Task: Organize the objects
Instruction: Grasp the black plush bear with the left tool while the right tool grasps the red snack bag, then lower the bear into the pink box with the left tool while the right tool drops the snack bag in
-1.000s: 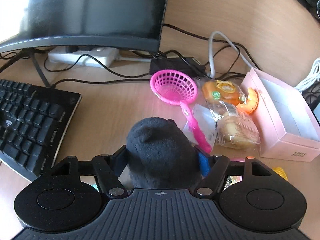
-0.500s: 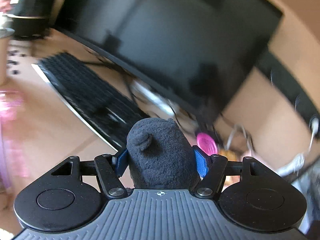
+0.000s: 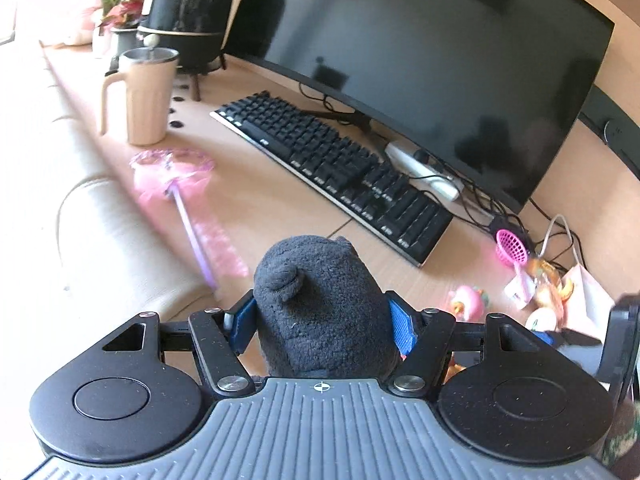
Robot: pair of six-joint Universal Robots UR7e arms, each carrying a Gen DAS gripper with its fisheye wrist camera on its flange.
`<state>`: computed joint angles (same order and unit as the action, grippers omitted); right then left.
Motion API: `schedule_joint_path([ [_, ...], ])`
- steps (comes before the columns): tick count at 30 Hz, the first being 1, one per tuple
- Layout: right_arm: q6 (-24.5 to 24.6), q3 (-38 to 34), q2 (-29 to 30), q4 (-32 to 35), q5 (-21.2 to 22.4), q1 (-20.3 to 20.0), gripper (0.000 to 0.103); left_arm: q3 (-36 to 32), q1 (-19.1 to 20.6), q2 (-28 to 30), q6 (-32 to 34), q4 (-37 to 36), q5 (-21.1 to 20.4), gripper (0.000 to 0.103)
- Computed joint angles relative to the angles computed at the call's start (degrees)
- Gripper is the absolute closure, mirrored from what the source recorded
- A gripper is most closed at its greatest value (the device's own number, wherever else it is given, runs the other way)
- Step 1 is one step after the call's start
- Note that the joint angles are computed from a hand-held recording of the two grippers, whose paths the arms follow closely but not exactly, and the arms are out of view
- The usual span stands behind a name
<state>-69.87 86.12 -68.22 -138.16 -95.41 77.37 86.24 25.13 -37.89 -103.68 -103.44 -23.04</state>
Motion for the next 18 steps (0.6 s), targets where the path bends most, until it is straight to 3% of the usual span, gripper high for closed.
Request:
schedule_joint_path([
  [2,0.7,0.55,-0.61,3.08,1.27,0.15,0.0,1.39,-0.33,-0.98,-3.55,1.94,-0.53,0.032],
  [4,-1.64,3.58,-1.9,2.75,1.83,0.33,0.0,3.11,-0.42,-2.05,-4.72,1.03,-0.97,0.032],
  [8,-7.57,8.74,-3.01,-0.81,0.85,0.75,0.001,4.37,0.12,-2.78,0.91,-3.67,0.06,0.032],
  [11,-7.78,8.97,-2.23,-1.54,-0.68,1.05,0.007,4.73,1.09,-1.76,11.19,-12.87,0.32,0.032],
  [13,-7.61,8.17,-1.99,-0.29,-1.25,0.9,0.017,4.65,1.9,-0.35,18.9,-20.74,-0.83,0.032],
  [14,-7.6,7.7,-2.46,1.24,-1.36,0.77,0.032,4.33,2.39,0.54,22.87,-24.89,-1.91,0.032],
  [18,-6.8,6.73,-5.96,4.3,-1.4,-0.59,0.032,-0.67,4.43,5.57,42.02,-39.81,-8.61,0.032],
])
